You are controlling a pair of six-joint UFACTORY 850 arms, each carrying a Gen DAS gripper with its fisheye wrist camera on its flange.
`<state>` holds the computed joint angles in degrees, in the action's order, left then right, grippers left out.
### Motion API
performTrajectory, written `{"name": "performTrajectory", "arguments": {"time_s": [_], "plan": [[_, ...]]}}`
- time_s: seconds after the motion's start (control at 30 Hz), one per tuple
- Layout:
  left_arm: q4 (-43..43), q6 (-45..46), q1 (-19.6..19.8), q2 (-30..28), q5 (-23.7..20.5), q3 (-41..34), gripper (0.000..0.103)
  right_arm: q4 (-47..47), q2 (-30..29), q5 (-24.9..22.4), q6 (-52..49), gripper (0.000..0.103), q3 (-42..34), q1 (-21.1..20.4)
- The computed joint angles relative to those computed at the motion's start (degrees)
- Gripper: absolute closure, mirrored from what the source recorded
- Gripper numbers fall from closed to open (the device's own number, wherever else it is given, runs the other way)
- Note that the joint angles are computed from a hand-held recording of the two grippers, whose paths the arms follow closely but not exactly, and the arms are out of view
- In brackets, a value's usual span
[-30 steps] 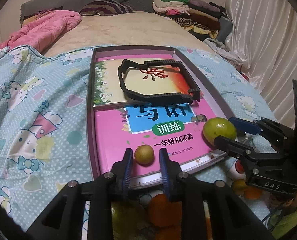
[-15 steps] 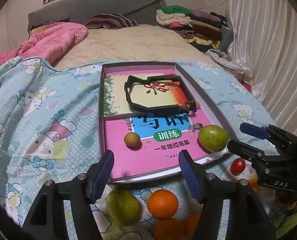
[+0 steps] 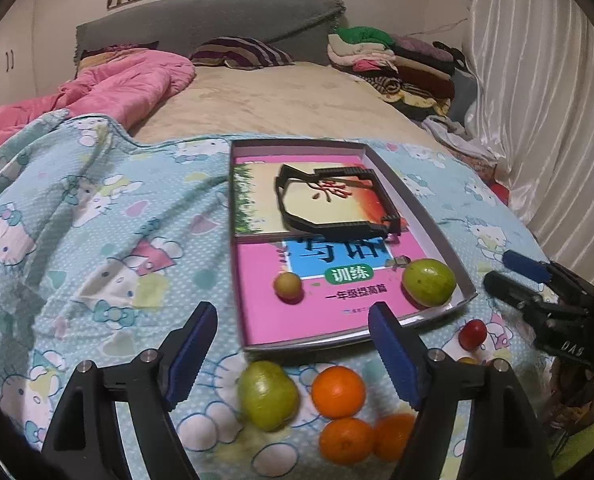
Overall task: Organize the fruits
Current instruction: 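Withdraw both open tools from the tray back toward the fruits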
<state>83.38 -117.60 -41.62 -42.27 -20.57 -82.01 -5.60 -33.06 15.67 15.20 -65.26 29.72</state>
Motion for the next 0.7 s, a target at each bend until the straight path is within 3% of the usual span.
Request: {"name": "performTrajectory", "arguments": {"time_s": [0.2, 0.7], "plan": [[5.3, -7.1, 0.2, 2.9, -1.0, 4.2, 0.022, 3.2, 2.7, 3.0, -2.2, 0.028, 2.9, 0.0], [5.5, -10.2, -0.7, 6.7, -2.1, 11.5, 0.017, 5.5, 7.7, 6.6, -3.0, 0.027, 8.6, 0.3]]}}
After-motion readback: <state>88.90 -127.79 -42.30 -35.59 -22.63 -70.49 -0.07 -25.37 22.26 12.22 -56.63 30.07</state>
